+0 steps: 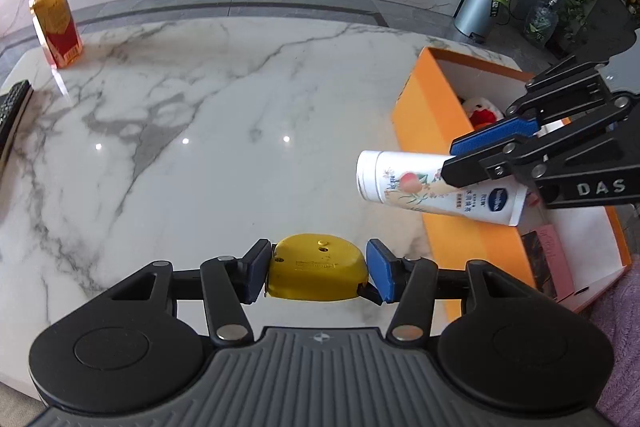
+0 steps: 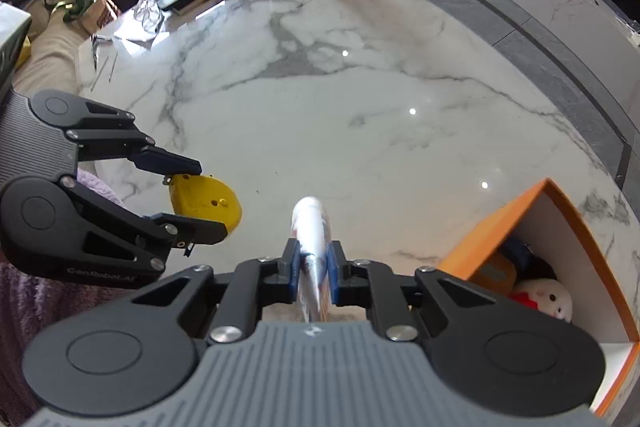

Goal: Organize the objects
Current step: 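Lift the tape measure with left tool while right tool lifts the Vaseline tube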

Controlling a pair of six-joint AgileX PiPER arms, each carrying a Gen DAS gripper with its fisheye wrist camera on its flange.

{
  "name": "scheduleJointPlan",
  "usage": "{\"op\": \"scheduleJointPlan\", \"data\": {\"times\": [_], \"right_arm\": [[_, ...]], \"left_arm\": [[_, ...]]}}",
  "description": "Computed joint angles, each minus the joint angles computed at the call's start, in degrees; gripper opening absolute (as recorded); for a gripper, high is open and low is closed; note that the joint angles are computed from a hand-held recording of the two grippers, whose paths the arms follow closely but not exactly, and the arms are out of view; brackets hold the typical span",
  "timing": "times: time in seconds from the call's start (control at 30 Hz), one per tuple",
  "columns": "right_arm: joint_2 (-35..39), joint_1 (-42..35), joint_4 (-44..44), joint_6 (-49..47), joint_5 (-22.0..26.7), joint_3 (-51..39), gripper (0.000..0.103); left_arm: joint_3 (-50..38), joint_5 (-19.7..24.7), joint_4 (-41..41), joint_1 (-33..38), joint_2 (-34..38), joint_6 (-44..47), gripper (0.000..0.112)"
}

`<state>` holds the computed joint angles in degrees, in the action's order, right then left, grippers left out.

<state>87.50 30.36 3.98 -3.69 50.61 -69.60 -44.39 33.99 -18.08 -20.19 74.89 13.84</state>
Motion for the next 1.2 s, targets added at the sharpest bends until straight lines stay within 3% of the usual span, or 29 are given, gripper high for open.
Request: {"op": "scheduleJointPlan", "data": {"times": [0.1, 0.3, 0.4, 0.57, 0.7, 0.87, 0.97, 1.2], "right_arm": [[-8.36, -2.15, 0.08, 1.10, 1.51, 2.39, 0.015], [-21.35, -9.24, -1.34, 2.65, 9.46, 6.13, 0.014], [-25.97, -14.98, -1.50, 1.10, 10.99, 10.66, 0.014], [-29.85, -26.93, 1.10, -5.50, 9.55, 18.98, 0.014], [-28.94, -34.18, 4.06, -12.00, 7.42, 22.84, 0.014], [-24.62, -37.67, 6.39, -18.50, 4.72, 24.03, 0.014], [-22.15, -37.31, 6.68, -20.28, 3.64, 24.02, 0.014], [-16.92, -35.05, 6.63, -21.31, -0.57, 24.11, 0.014]], "left_arm": [[-1.71, 0.64, 0.80, -3.59, -2.17, -2.52, 0.061], [-6.69, -1.09, 3.67, -14.37, -1.13, -6.72, 0.061], [-10.14, -2.79, 3.34, -19.74, 3.51, -5.76, 0.061], [-17.50, -3.94, -0.74, -26.07, 15.09, 0.61, 0.061], [-23.14, -4.19, -0.65, -29.19, 23.85, 4.19, 0.061], [-28.87, -3.08, 2.05, -30.77, 32.40, 6.03, 0.061], [-31.25, -2.27, 4.40, -31.03, 35.68, 4.98, 0.061], [-32.17, -0.82, 0.94, -29.61, 38.17, 8.67, 0.061]]}}
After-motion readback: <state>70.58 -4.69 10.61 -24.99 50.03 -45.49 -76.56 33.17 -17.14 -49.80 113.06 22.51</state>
